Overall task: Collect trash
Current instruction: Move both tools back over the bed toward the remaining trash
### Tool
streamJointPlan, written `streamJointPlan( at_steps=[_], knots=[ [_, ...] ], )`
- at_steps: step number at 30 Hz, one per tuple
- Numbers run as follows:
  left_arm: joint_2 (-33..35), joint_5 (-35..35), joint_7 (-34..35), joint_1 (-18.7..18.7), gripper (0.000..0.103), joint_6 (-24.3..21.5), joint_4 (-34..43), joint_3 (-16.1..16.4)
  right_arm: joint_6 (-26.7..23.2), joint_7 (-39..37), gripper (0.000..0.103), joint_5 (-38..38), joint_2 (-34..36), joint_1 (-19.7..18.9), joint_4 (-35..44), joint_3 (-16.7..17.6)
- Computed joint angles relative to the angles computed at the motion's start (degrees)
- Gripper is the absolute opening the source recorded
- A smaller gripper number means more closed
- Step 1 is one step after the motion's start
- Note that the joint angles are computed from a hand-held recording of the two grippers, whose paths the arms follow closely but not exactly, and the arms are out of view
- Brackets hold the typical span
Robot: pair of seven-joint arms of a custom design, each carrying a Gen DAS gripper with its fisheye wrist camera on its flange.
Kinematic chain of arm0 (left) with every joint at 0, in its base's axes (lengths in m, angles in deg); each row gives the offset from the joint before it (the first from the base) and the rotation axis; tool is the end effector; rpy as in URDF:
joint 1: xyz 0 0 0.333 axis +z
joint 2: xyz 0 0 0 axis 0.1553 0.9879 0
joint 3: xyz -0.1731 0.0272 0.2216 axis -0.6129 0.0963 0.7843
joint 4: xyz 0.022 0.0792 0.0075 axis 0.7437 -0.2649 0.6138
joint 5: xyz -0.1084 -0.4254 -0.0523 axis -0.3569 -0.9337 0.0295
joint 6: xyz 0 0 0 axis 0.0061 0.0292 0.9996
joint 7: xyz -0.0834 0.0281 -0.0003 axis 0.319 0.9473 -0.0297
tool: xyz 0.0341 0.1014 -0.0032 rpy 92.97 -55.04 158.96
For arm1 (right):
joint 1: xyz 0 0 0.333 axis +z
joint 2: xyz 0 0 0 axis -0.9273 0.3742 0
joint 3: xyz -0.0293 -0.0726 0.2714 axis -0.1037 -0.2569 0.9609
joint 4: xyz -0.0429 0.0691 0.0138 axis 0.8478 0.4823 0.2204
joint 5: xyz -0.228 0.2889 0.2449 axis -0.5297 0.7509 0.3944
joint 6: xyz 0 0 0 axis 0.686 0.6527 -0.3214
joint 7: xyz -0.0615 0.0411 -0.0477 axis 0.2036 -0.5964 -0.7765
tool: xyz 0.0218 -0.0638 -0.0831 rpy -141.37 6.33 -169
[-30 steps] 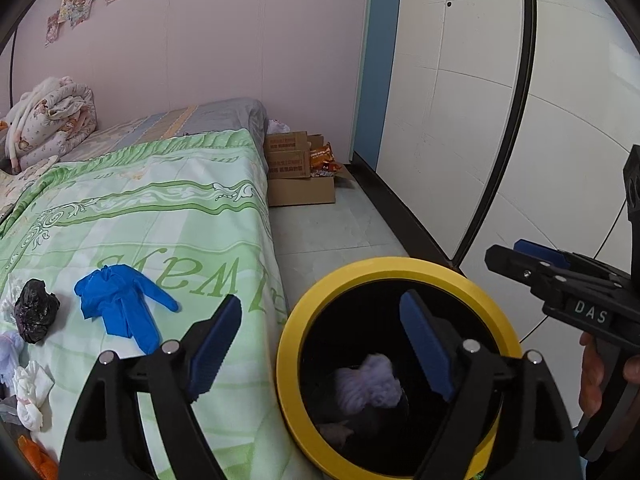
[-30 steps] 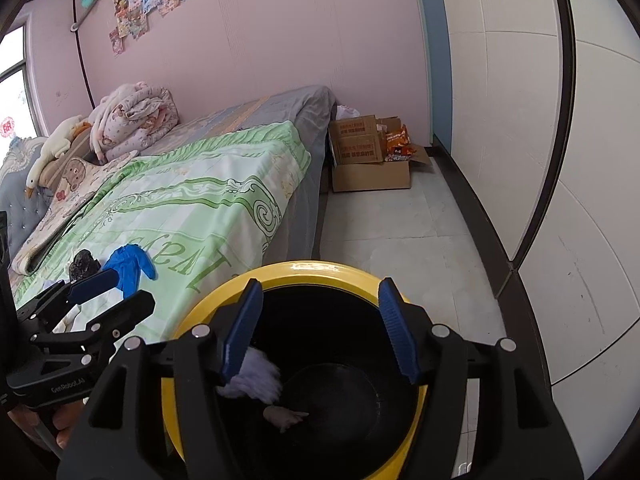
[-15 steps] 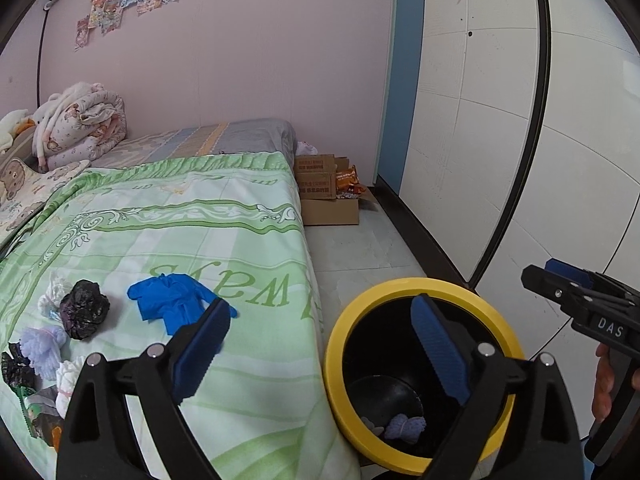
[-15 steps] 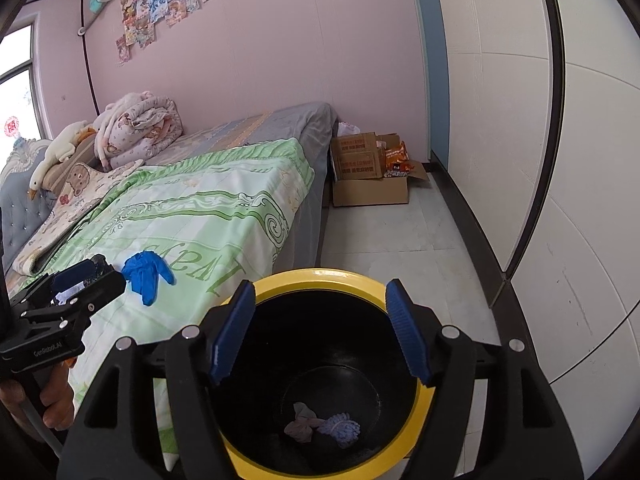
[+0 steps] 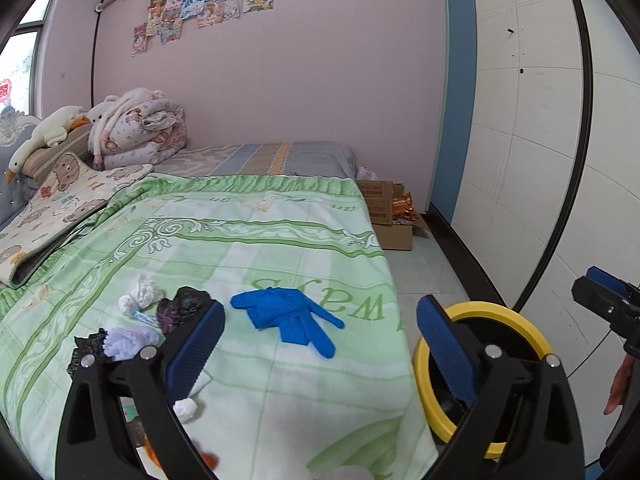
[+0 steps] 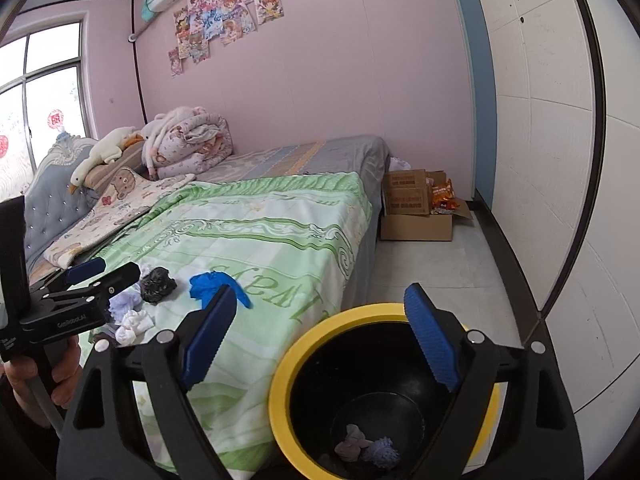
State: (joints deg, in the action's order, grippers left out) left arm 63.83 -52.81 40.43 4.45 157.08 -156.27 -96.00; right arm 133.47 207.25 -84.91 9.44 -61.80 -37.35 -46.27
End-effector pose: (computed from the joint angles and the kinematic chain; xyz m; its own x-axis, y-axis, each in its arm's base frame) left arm 0.7447 -0.2068 0.5826 -0.3476 -0.9372 0.0285 -0.4802 0.1518 -0.8639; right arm 0.5959 0.1803 0.5725 -0.1145 -0.9772 -0.1786 -0.4288 0.2108 -0.8784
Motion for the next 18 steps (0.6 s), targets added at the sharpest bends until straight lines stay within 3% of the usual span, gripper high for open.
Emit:
streamJointPlan(
  at_steps=[3,10,18],
  knots=[
    [-0.29,0.09,-1.81,0.74,0.093,-0.24,0.14,1.22,-0.09,-0.20,0.089,-0.60,1.64,0.93,2.46,0.46],
    [-1.16,4.02,-7.12,1.62,0.094,0.57,-0.77,4.84,0.90,-5.62,0.090,2.20,6.58,5.56,8.41,-0.56],
    [-0.16,8.95,-12.88,3.44,0.094,-0.44,-0.63,7.82,2.60,-22.82,0.091,15.00,15.02,11.94,16.30,-2.06]
  ],
)
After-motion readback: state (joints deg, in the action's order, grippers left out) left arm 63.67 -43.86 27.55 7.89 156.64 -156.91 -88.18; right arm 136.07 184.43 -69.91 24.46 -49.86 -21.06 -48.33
